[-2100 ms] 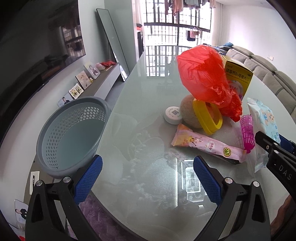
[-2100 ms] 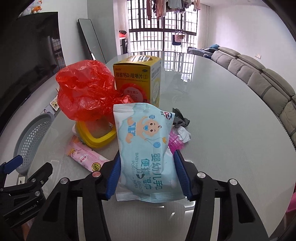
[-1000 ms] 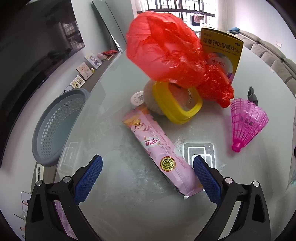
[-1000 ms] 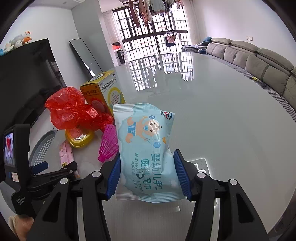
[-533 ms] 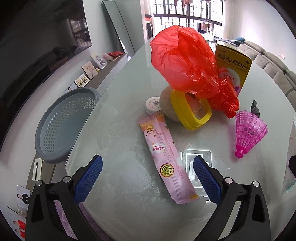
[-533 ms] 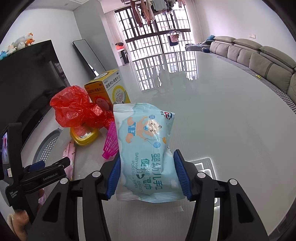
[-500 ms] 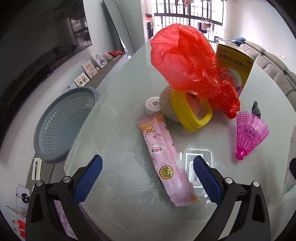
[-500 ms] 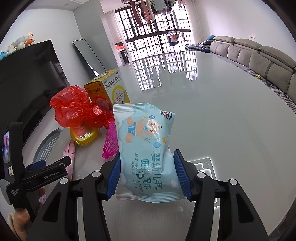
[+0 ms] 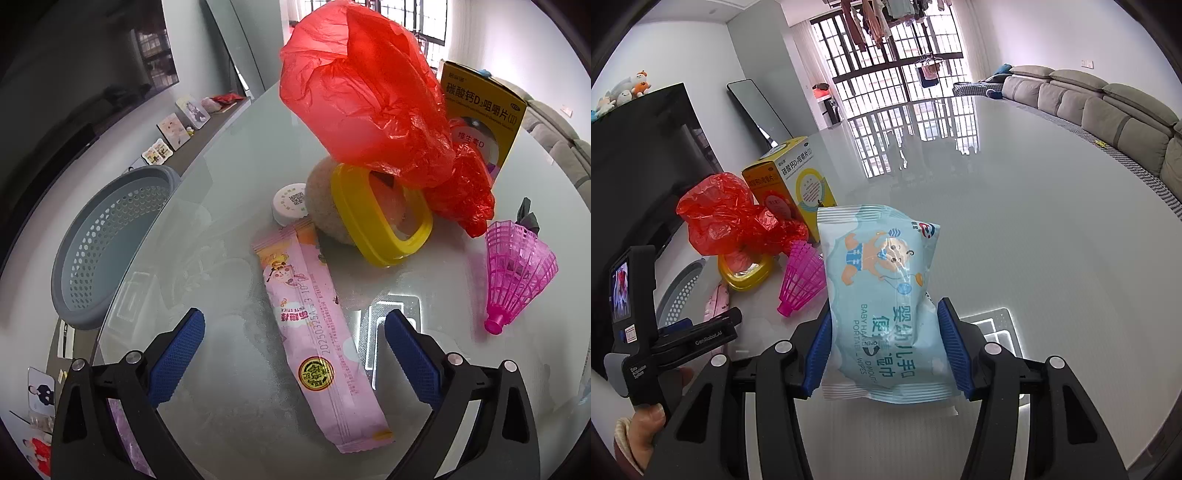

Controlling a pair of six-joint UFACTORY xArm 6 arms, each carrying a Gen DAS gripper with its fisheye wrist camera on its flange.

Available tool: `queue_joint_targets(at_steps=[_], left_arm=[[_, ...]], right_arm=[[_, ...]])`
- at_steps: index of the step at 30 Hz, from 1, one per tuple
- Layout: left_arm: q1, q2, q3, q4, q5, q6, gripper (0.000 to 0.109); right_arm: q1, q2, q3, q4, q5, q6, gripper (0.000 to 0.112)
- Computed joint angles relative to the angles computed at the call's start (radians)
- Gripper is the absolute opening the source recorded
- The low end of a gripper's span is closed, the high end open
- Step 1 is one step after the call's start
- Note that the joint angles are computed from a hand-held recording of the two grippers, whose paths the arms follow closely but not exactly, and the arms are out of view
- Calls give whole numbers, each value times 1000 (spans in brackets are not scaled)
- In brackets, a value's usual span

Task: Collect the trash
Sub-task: 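Lift the wet-wipe pack with the right gripper while the left gripper approaches the pink snack stick, then grasp the pink snack stick with the left gripper while the right carries the wipes toward the basket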

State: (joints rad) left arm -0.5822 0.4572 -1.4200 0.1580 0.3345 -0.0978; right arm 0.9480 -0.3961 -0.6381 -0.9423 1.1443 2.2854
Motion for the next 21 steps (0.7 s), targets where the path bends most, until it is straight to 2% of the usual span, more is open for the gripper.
queue_joint_targets(at_steps=[3, 6, 9, 11, 12, 17, 21], left_arm=[[-3, -3, 11, -21, -15, 27, 91], [-9, -16, 30, -70, -27, 81, 81], [-17, -28, 46, -175, -29, 181, 66], [-23, -42, 63, -256, -25, 247, 52], [-25, -47, 69, -283, -22, 269, 50], [-26, -65, 82, -353, -5, 339, 25], [-23, -87, 106, -386, -1, 369, 22]], right_arm=[[-3, 5, -3, -1, -4, -2, 53], [-2, 6, -5, -1, -2, -1, 53], [3, 6, -8, 0, 6, 0, 53], [6, 6, -10, 0, 10, 0, 53], [7, 7, -11, 0, 11, 0, 53], [13, 11, -21, 3, 21, -4, 53], [25, 18, -38, 7, 39, -12, 53]])
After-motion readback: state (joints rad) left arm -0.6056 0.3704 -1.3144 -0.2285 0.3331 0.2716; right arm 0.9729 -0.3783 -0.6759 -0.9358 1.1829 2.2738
